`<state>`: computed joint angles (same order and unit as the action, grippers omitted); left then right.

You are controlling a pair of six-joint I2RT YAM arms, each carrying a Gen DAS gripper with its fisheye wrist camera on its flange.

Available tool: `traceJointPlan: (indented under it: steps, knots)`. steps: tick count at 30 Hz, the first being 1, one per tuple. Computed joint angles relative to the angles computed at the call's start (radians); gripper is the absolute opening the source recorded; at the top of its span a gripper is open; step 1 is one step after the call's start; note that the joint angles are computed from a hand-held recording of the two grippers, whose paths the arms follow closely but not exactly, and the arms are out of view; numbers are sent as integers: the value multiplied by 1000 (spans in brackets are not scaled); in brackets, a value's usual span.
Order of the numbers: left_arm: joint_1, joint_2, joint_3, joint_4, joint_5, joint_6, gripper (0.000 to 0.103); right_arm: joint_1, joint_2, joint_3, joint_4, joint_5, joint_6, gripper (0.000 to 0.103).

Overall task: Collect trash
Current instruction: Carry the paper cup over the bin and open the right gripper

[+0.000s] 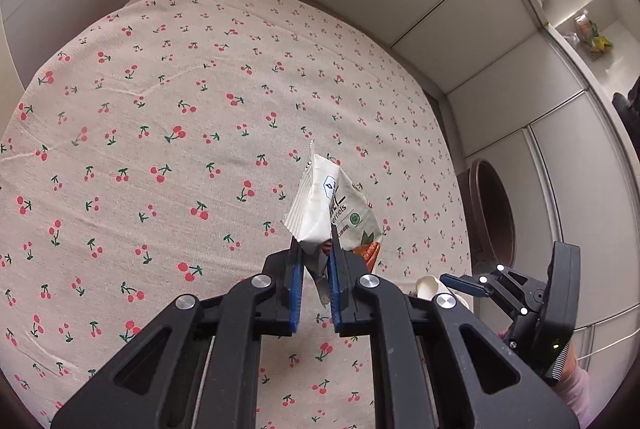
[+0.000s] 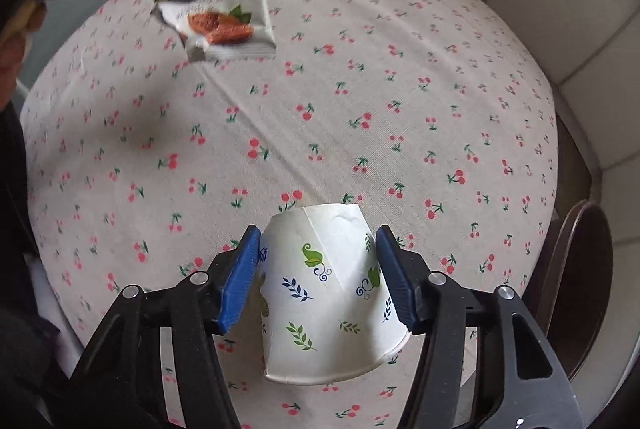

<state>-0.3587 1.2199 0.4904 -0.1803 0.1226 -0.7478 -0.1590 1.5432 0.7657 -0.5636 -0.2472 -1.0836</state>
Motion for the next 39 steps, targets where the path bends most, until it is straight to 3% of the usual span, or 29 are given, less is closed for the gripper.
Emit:
traceJointPlan:
  steps: [12,21,26,39]
  knots:
    - [-83,-88,-5,-35,-118,-68,11,-67,-160,69,-138,-217,190,55]
    - [-224,-125,102,-125,-325,-111,11,-161,-251,118,-148,-382,344,55]
    - [-254,-19,190,-99,-299,-146,11,-249,-230,168,-135,-448,395,55]
    - [-417,299,536,-79,-365,-149,11,-505,-61,362,-66,-543,544,56]
